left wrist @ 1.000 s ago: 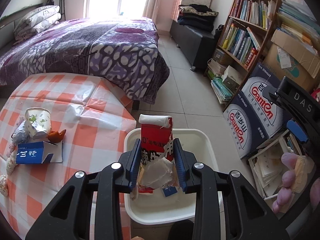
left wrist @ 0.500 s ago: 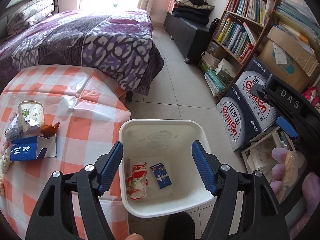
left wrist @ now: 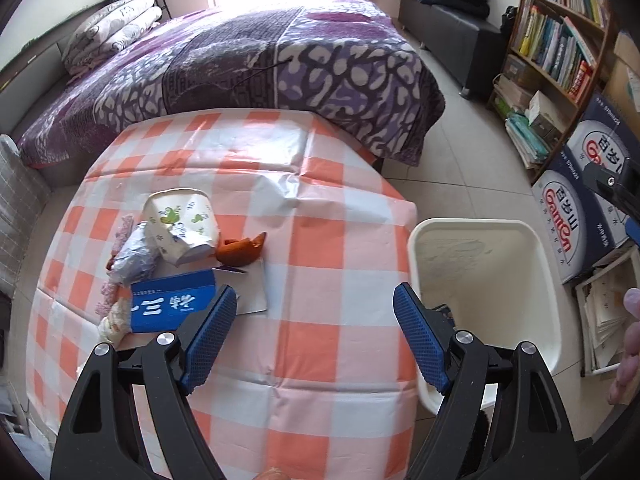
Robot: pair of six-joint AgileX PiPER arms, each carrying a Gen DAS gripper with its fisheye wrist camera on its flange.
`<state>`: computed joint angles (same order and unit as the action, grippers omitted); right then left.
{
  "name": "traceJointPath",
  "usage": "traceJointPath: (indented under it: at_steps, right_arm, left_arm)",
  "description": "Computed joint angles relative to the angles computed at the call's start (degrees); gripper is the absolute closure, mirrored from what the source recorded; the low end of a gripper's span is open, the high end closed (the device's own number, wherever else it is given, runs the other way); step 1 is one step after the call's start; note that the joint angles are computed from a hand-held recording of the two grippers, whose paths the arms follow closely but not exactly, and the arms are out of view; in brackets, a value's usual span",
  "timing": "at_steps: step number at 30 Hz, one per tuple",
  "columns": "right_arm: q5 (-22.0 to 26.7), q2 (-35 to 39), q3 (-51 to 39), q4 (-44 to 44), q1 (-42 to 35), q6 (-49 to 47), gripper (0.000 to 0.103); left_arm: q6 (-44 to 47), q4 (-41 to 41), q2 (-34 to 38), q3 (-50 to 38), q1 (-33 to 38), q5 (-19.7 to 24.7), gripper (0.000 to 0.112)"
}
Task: Collect trash
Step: 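Drop the cardboard strip and paper cup into the white bin, then grasp the crumpled white tissue with the left tool while the right tool reaches the blue box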
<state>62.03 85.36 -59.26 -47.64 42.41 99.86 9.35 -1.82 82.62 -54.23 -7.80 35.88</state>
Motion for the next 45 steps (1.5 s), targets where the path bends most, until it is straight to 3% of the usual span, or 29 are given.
traceJointPath:
  at_steps: [8, 14, 18, 27, 34, 38, 41, 45]
  right_arm:
    - [-0.6, 8.9, -8.6, 2.2, 3.1, -6.1, 0.007]
    - [-0.6, 16.3, -16.0, 3.6, 5.7, -11.9, 0.007]
    - [-1.7, 21.9, -21.4, 4.2, 7.6, -17.7, 0.007]
    - [-8.4, 33.7, -35.0, 11.8, 10.1, -42.5, 0.007]
    - [-10.5, 40.7, -43.8, 15.6, 12.2, -59.7, 0.007]
    - [-10.0, 44.2, -50.1, 19.3, 11.3, -67.5, 0.007]
    - [-6.0, 49.0, -58.5, 22.0, 11.0, -76.4, 0.007]
    - [-1.3, 54.1, -67.8, 24.8, 10.8, -87.2, 0.007]
  left_arm:
    - [5.4, 4.7, 6.9, -4.2, 13.0, 4.7, 0.034]
    - [9.5, 8.1, 10.1, -4.8, 22.3, 5.3, 0.034]
    - [15.0, 7.1, 13.2, -7.2, 29.2, 7.6, 0.034]
    - [26.0, 2.8, 22.0, -14.7, 41.7, 15.2, 0.034]
    - [29.7, 1.6, 25.6, -17.6, 44.5, 18.0, 0.036]
    - [31.1, 2.2, 27.2, -18.0, 45.6, 18.6, 0.063]
    - [34.7, -0.4, 27.9, -18.7, 47.3, 20.7, 0.079]
    - [36.9, -1.9, 26.8, -18.3, 48.3, 21.2, 0.085]
